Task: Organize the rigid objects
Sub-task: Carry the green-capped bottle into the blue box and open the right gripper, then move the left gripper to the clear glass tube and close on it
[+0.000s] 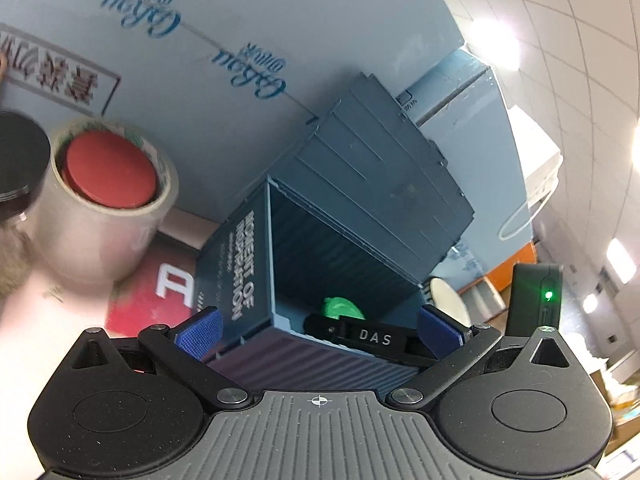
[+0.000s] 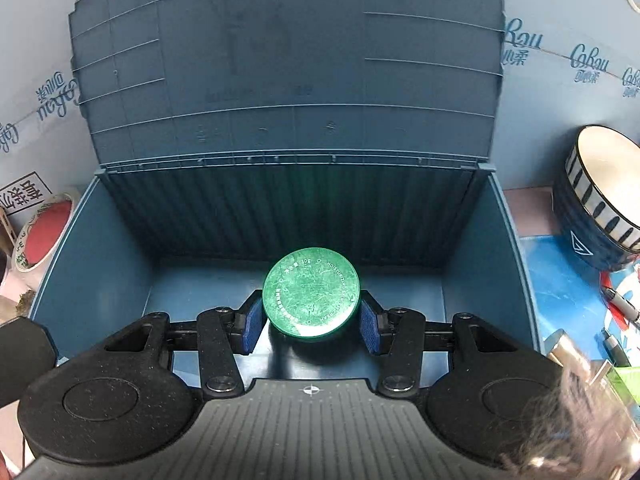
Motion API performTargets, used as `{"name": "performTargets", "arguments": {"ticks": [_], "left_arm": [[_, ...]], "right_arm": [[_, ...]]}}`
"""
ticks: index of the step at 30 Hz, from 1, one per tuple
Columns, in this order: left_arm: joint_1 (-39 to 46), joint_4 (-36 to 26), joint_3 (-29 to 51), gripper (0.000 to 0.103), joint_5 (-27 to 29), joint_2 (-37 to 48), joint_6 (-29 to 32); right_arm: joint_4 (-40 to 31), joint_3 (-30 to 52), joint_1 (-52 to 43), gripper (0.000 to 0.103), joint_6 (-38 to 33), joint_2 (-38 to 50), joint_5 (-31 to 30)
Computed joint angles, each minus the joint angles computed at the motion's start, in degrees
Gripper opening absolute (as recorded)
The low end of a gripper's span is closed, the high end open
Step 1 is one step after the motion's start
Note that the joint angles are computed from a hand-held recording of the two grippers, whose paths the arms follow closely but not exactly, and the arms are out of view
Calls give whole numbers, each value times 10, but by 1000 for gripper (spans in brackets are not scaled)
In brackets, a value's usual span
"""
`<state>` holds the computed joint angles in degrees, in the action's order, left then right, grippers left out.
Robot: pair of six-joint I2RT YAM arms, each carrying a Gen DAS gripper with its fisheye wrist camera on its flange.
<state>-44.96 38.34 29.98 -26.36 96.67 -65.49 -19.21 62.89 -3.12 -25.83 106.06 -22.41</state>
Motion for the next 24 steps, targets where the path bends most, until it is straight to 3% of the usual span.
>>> {"name": "performTargets", "arguments": {"ticks": [6, 10, 12, 16, 19, 24], "left_arm": [[3, 22, -8, 103, 21, 2, -14], [6, 43, -4, 103, 46, 14, -37], [0, 15, 11, 103, 36, 13, -40], [-8, -21, 24, 103, 26, 1, -42], [-28, -76, 40, 103, -30, -15, -36], [-78, -189, 93, 103, -149, -29, -6]], "right_arm": [[5, -18, -12, 60, -17, -30, -1], [-9, -40, -41, 71, -48, -76, -35], [-8, -57, -60, 82, -63, -101, -46], [2, -86, -94, 83, -75, -138, -76], [32, -116, -137, 83, -61, -162, -129], [13, -97, -268, 93, -61, -159, -283]]}}
